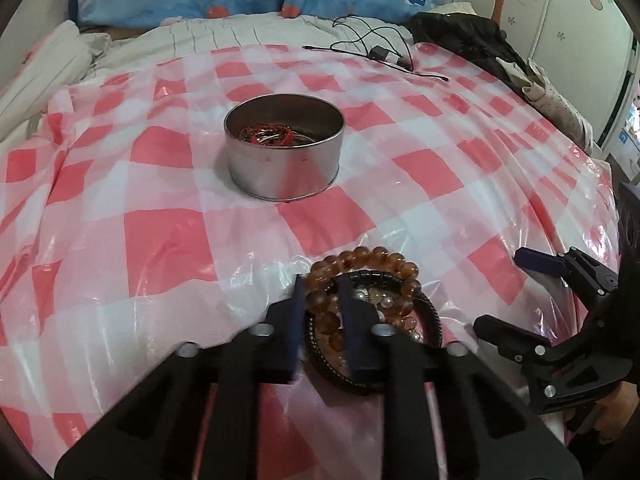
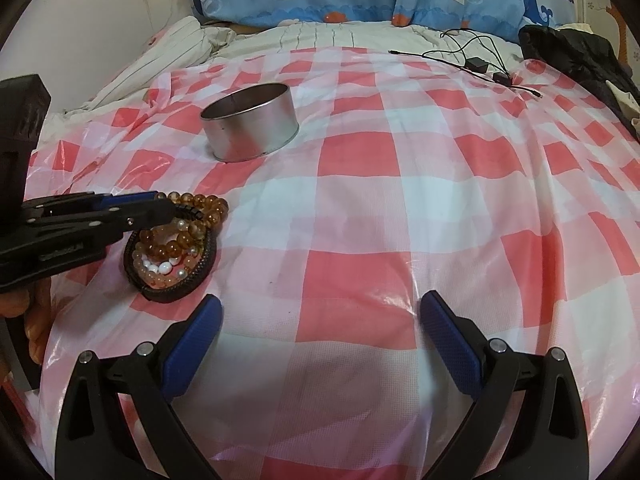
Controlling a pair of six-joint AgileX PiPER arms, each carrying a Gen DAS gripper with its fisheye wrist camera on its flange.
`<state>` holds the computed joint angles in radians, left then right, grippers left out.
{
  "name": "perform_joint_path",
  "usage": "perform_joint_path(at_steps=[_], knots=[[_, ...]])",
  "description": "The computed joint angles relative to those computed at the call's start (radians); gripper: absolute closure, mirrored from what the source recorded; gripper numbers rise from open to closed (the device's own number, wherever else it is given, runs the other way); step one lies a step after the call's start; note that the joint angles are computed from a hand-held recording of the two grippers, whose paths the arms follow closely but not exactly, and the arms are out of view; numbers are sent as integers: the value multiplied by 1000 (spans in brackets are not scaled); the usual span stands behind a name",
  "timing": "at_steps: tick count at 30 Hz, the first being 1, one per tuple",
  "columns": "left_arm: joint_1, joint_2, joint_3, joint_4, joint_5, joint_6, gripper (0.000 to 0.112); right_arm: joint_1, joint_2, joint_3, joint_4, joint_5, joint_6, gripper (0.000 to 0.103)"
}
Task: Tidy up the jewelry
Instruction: 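Grasp the amber bead bracelet with the left tool while the right grasps the black cord bracelet, then carry both bracelets over the tin and open both tools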
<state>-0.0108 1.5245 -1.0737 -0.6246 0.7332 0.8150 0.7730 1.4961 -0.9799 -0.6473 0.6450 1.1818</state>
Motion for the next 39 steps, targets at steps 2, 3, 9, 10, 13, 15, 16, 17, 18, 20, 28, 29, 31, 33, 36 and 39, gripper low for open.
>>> perform_joint_path(at_steps=[2, 3, 9, 10, 13, 15, 16, 17, 18, 20, 28, 29, 31, 33, 36, 39], knots=[[11, -2, -13, -1, 23, 6, 102, 2, -7, 5, -16, 3, 22, 8], [33, -8, -19, -31, 51, 27, 102, 6, -14, 10, -33, 6, 43, 8], [138, -13, -93, -200, 158, 92, 102, -20, -53, 25, 25, -114, -24, 8], [161, -14, -105, -219, 172, 96, 102, -21, -41, 9, 62, -125, -77, 8], [205, -8, -134, -237, 189, 85, 102, -42, 0, -47, 227, -180, -288, 10], [225, 3, -150, -240, 198, 73, 102, -50, 39, -99, 300, -169, -387, 22], [228, 8, -159, -238, 199, 64, 102, -61, 58, -124, 348, -160, -445, 34], [231, 10, -165, -238, 201, 60, 102, -70, 79, -151, 382, -146, -487, 47], [235, 10, -169, -241, 204, 60, 102, -80, 103, -183, 407, -122, -526, 53], [232, 9, -174, -238, 200, 57, 102, -93, 134, -224, 451, -93, -597, 66], [216, 10, -176, -224, 189, 53, 102, -87, 203, -298, 520, -30, -750, 95], [215, 8, -175, -223, 187, 50, 102, -87, 199, -295, 527, -33, -758, 95], [216, 8, -173, -222, 186, 47, 102, -99, 186, -283, 559, -50, -779, 95], [216, 9, -172, -224, 182, 47, 102, -128, 156, -251, 635, -85, -818, 95], [217, 13, -174, -226, 183, 50, 102, -203, 94, -180, 856, -147, -963, 95], [215, 9, -174, -230, 186, 59, 102, -261, 55, -143, 1028, -170, -1089, 95]])
